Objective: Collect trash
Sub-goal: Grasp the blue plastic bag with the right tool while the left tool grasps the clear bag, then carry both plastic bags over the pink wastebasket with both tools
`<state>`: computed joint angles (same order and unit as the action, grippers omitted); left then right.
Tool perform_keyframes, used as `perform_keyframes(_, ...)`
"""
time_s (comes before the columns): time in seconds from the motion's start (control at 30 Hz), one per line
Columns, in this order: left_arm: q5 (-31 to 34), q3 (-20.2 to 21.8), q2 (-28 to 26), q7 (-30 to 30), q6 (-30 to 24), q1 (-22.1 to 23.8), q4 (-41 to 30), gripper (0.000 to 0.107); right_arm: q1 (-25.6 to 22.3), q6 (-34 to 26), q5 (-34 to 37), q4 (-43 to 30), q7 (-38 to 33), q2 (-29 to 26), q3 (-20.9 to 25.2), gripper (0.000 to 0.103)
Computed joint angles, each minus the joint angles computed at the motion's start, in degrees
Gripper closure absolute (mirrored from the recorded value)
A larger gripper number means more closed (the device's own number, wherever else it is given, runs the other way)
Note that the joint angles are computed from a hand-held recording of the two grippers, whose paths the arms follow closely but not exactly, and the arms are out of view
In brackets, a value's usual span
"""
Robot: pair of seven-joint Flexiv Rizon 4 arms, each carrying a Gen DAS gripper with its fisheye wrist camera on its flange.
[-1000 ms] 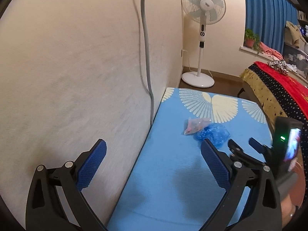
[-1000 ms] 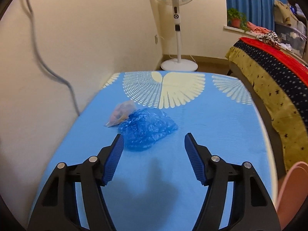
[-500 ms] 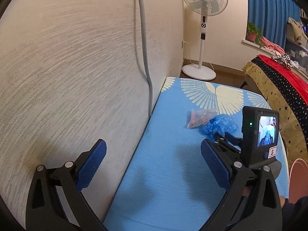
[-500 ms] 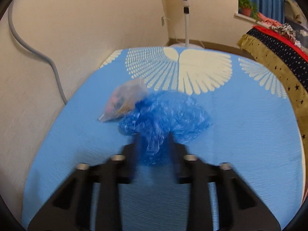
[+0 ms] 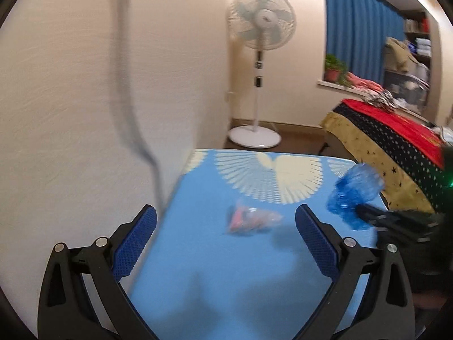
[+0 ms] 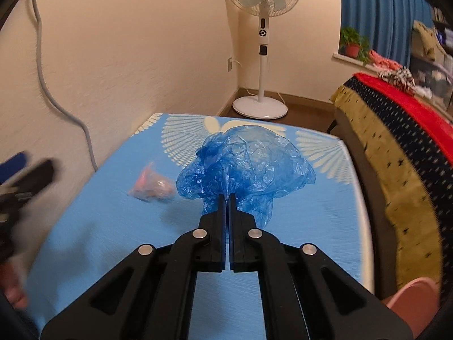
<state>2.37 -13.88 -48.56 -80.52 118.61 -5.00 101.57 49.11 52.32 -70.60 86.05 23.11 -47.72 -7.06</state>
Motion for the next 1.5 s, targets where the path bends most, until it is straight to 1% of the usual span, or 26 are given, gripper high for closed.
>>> perform_keyframes(0.03, 1.14, -1.12, -2.26, 1.0, -1.14, 0.04, -2.87, 0.012, 0.09, -0.04, -0.62, 1.48, 0.25, 1.13, -0.06, 0.102)
perform_keyframes(0.13, 1.1, -1.97, -6.12, 2.99, -3.91, -1.13, -8.05, 0.012, -0.34, -0.1, -3.25, 5.99, 2.52, 4.36, 0.55, 0.102)
perform_keyframes(0.27, -1.65, -3.31, -11.09, 3.69, -7.47, -2.08, -14.27, 0.012, -2.11, 1.31, -7.1, 10.41, 9.81, 6.93, 2.07, 0.102)
perform_keyframes(0.37, -2.37, -3.59, -12.85, 4.8, -9.12, -2.66, -16.72, 0.012, -3.47, 1.72, -10.13, 12.6, 16.28, 7.76, 3.03, 0.101)
perform_keyframes(0.43, -2.86, -3.79, -13.43, 6.15, -11.85, -3.02, -18.26, 0.012, -4.89, 2.41, -9.21, 12.49, 15.01, 7.19, 4.42, 0.101)
perform_keyframes(0.5, -3.53, -4.23, -13.89, 7.5, -14.18, -3.01, -19.43, 0.012, -5.21, 2.11, -9.8, 13.08, 16.16, 7.41, 4.47, 0.101)
perform_keyframes(0.57, -5.17, -3.77, -14.37, 8.85, -17.99, -3.75, -21.17, 0.012, -5.72, 2.27, -10.27, 13.4, 16.85, 7.61, 4.66, 0.101)
perform_keyframes(0.6, -6.49, -2.94, -14.43, 9.37, -20.56, -4.49, -22.11, 0.019, -5.85, 2.14, -10.65, 13.56, 17.29, 7.77, 4.66, 0.101)
perform_keyframes(0.63, -7.5, -2.35, -14.5, 9.76, -21.85, -5.04, -22.62, 0.032, -5.99, 2.13, -10.92, 13.69, 17.49, 7.86, 4.8, 0.101)
perform_keyframes(0.67, -9.03, -0.64, -14.52, 9.66, -23.73, -6.29, -23.49, 0.04, -6.09, 2.03, -11.21, 13.71, 17.74, 7.92, 4.88, 0.101)
perform_keyframes(0.7, -9.61, -0.31, -14.55, 9.67, -23.98, -6.52, -23.55, 0.045, -6.23, 2.03, -11.45, 13.68, 17.92, 7.89, 4.98, 0.101)
perform_keyframes(0.73, -9.59, -1.86, -14.62, 10.65, -22.89, -5.55, -22.9, 0.057, -6.38, 2.11, -11.67, 13.66, 18.0, 7.92, 5.08, 0.101)
perform_keyframes(0.77, -8.01, -4.21, -14.75, 11.18, -21.57, -3.87, -22.12, 0.063, -6.42, 2.05, -11.85, 13.53, 17.91, 7.86, 5.16, 0.101)
perform_keyframes(0.8, -8.73, -4.7, -14.64, 12.44, -20.33, -3.73, -21.48, 0.074, -6.43, 1.94, -11.91, 13.5, 17.77, 7.9, 5.29, 0.101)
perform_keyframes(0.83, -8.68, -5.0, -14.36, 12.74, -19.76, -3.5, -20.9, 0.08, -6.46, 1.87, -11.94, 13.4, 17.57, 7.86, 5.37, 0.101)
perform_keyframes(0.87, -8.4, -6.32, -14.08, 13.17, -19.39, -2.51, -20.05, 0.085, -6.43, 1.66, -11.89, 13.34, 17.33, 7.9, 5.44, 0.101)
perform_keyframes(0.93, -7.73, -9.07, -13.41, 13.75, -18.43, -0.36, -18.08, 0.092, -6.39, 1.36, -11.83, 13.27, 17.22, 8.1, 5.55, 0.101)
perform_keyframes(1.03, -6.21, -10.87, -10.99, 13.84, -15.93, 1.42, -14.16, 0.095, -6.19, 0.49, -11.8, 13.5, 17.14, 8.96, 5.77, 0.101)
perform_keyframes(1.13, -4.21, -12.97, -7.15, 13.08, -13.93, 3.64, -8.96, 0.095, -6.12, -0.47, -11.43, 13.68, 16.19, 10.3, 6.32, 0.101)
perform_keyframes(1.17, -3.17, -14.25, -5.53, 12.66, -13.02, 4.9, -6.66, 0.095, -6.01, -0.99, -11.08, 13.82, 15.38, 11.03, 6.64, 0.101)
perform_keyframes(1.27, -0.28, -17.74, -0.43, 10.86, -11.2, 8.57, -0.11, 0.095, -5.58, -2.82, -11.54, 15.36, 14.73, 14.16, 7.59, 0.102)
perform_keyframes(1.33, 1.39, -19.77, 2.4, 9.51, -11.09, 10.6, 3.07, 0.095, -5.38, -4.39, -12.0, 16.96, 15.21, 16.58, 8.63, 0.102)
perform_keyframes(1.43, 3.8, -24.25, 7.82, 6.96, -11.17, 14.55, 8.85, 0.095, -5.04, -7.45, -11.87, 20.01, 16.16, 20.52, 11.0, 0.102)
perform_keyframes(1.5, 4.83, -26.53, 10.33, 5.66, -11.72, 16.2, 11.41, 0.095, -4.54, -10.15, -10.77, 22.49, 16.34, 23.36, 13.08, 0.101)
